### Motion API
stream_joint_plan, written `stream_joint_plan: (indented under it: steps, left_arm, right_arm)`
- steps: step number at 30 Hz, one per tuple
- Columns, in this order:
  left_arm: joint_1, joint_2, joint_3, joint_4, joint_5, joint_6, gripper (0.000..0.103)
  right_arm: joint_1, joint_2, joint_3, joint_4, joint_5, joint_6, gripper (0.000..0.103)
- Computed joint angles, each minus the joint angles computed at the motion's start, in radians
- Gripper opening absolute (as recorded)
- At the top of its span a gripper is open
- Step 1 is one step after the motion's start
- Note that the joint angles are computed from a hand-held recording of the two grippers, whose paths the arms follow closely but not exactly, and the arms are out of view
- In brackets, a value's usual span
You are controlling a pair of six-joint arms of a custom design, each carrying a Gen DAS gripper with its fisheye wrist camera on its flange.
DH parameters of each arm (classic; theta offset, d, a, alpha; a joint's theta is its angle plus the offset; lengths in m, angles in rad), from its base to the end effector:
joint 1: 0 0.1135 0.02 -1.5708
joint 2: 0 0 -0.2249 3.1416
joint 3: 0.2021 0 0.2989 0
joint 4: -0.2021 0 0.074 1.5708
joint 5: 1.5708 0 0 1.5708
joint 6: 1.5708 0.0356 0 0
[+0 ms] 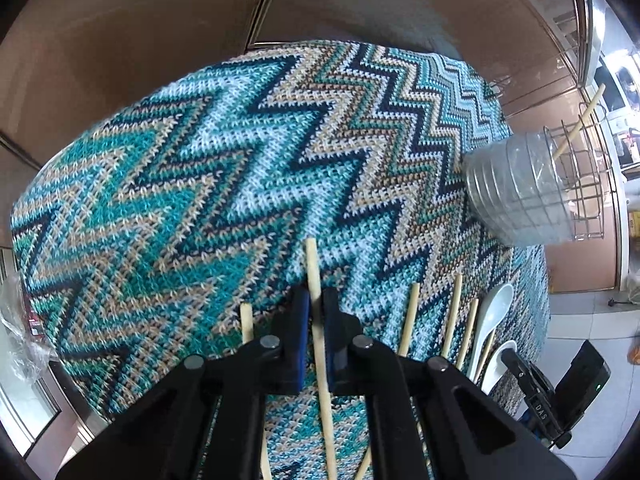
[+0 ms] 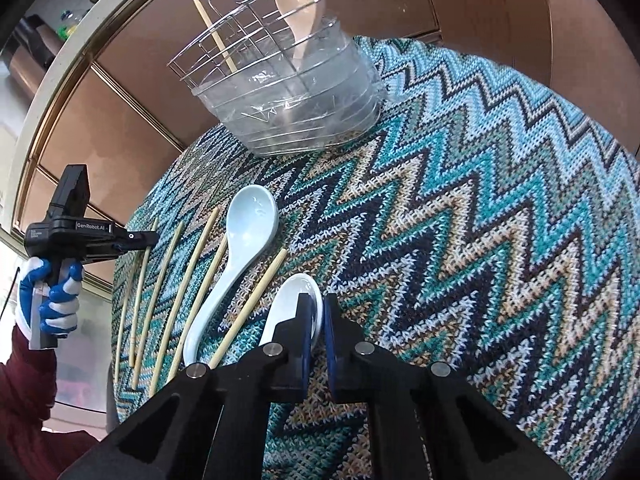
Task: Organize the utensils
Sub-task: 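Grasp another bamboo chopstick with the left tool while the right tool grasps a white spoon, then carry the chopstick and white spoon up and lower them into the utensil holder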
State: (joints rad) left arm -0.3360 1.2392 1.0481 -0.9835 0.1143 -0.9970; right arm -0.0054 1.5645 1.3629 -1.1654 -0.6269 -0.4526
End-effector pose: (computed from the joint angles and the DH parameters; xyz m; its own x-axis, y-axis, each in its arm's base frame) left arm 0.2704 -0.0988 0.2285 -0.7828 -0.6104 -0.1211 -0.5311 0.7567 -0.3812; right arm 0.3384 0.0191 0.2378 -0.8307 -0.3497 -0.4332 -0.5311 0.7312 0.4281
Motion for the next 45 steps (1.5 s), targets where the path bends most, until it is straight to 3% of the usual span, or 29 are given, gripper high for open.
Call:
stream_joint_plan:
  steps: [7, 17, 23, 35, 45]
  left_arm:
    - [-0.008, -0.137, -0.089, 0.074, -0.007, -0.032, 0.005]
    - [-0.182, -0.337, -0.11, 0.081, -0.232, -0.084, 0.005]
    - [-0.229, -0.454, -0.119, 0.038, -0.299, -0.098, 0.005]
    - [-0.387, -0.567, -0.054, -0.047, -0.485, -0.144, 0.005]
    - [-0.517, -0.539, 0.092, -0.11, -0.653, -0.136, 0.005]
  right_arm:
    - [-0.011, -0.122, -0.047, 0.018, 0.03, 0.021, 0.006]
    - [-0.009, -0.374, -0.133, 0.023, 0.109, 0.091, 0.006]
    - [-0.014, -0.505, -0.155, -0.009, 0.139, 0.122, 0.006]
    - [0.019, -0.689, -0.11, -0.088, 0.2, 0.191, 0.006]
    - [0.087, -0.737, -0.01, -0.097, 0.257, 0.248, 0.006]
